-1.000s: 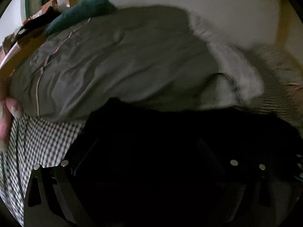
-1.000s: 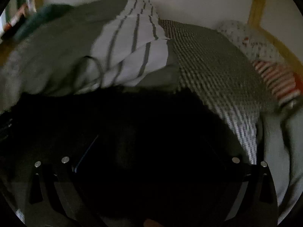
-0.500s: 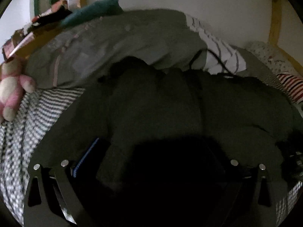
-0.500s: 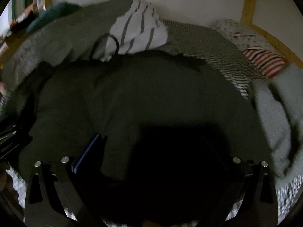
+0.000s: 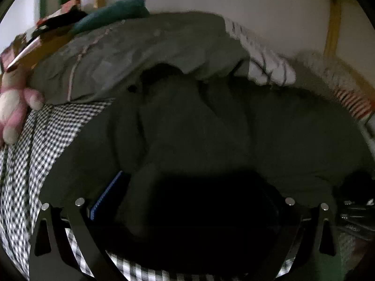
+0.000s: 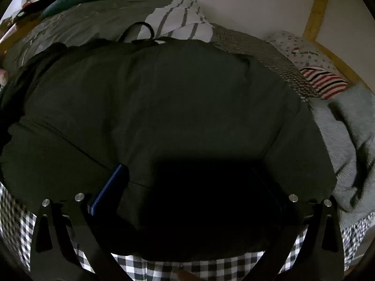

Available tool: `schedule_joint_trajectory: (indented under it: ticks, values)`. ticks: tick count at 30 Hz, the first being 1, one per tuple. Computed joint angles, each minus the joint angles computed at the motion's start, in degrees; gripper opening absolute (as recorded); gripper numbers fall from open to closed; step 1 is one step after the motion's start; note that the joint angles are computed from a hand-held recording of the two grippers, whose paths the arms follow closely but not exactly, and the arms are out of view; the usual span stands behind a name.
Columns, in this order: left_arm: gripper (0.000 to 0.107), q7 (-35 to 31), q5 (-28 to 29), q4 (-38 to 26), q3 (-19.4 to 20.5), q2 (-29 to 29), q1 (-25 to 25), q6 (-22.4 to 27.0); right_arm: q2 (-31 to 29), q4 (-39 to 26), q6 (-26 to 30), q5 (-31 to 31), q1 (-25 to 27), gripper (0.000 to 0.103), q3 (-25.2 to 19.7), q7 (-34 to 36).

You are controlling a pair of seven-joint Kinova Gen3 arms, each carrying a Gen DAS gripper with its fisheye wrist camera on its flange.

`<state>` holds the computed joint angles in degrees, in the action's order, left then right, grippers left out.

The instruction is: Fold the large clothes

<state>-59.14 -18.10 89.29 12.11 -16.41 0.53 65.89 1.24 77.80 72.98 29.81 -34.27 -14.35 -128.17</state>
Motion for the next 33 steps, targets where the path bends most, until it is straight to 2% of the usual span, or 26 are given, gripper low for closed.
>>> schedule_joint_trajectory:
  ticks: [3, 7, 10, 12, 15, 19, 22, 24, 26, 29, 33]
  values:
    - [0.099, -0.57, -0.69, 2.31, 0.72, -1.58, 0.25, 0.55, -0.41, -1.58, 2.44, -0.25, 1.70, 0.100, -2.43, -1.62]
    - [0.099, 0.64, -2.80, 5.41, 2.14, -2.05, -0.58, -2.05, -2.34, -2.50, 3.69, 0.19, 10.21, 0.100, -12.96, -3.22]
    - [0.099, 1.82, -3.90, 5.85, 3.15, -2.02, -0.87, -2.22, -0.72, -2.52, 4.20, 0.50, 16.38, 0.100, -20.08, -2.14]
    - [0.099, 1.44, -3.69, 6.16, 2.74, -2.41, -0.47, -2.58, -0.69, -0.80, 1.93, 0.46, 17.78, 0.100, -20.64, -2.41]
    - [0.099, 0.13, -0.59, 4.46, 0.76, -3.26, 0.32, -2.18, -0.36, 0.00, 1.29, 1.28, 12.35, 0.100, -15.33, -2.42]
    - [0.099, -1.52, 3.65, 4.10, -1.37, -5.43, 1.54, -7.46, -1.34, 0.77, 0.65, 0.76, 2.17, 0.100, -4.75, -2.55]
    - [0.099, -4.33, 5.11, 3.07, 0.21, -2.77, 1.24, -8.29, -3.60, 2.68, -1.08, 0.54, -2.15, 0.100, -0.39, -4.01]
    - [0.099, -3.90, 3.48, 3.28, 2.99, 0.36, 0.44, -7.23, -7.15, 5.25, -3.49, -0.94, -6.91, 0.100, 4.66, -5.82]
    - [0.099, -0.94, 0.77, 5.38, 3.87, 1.01, 0.80, -9.26, -11.19, 8.27, -5.77, -2.03, -12.13, 0.100, 9.85, -8.77]
    - [0.099, 0.42, -0.49, 5.93, 3.60, 1.58, 1.80, -9.67, -17.26, 12.86, -8.48, -5.30, -18.79, 0.100, 17.75, -14.13]
    - [0.099, -0.18, -0.30, 4.79, 2.18, 2.72, 3.30, -8.37, -25.23, 21.64, -17.64, -14.60, -22.70, 0.100, 28.37, -21.23]
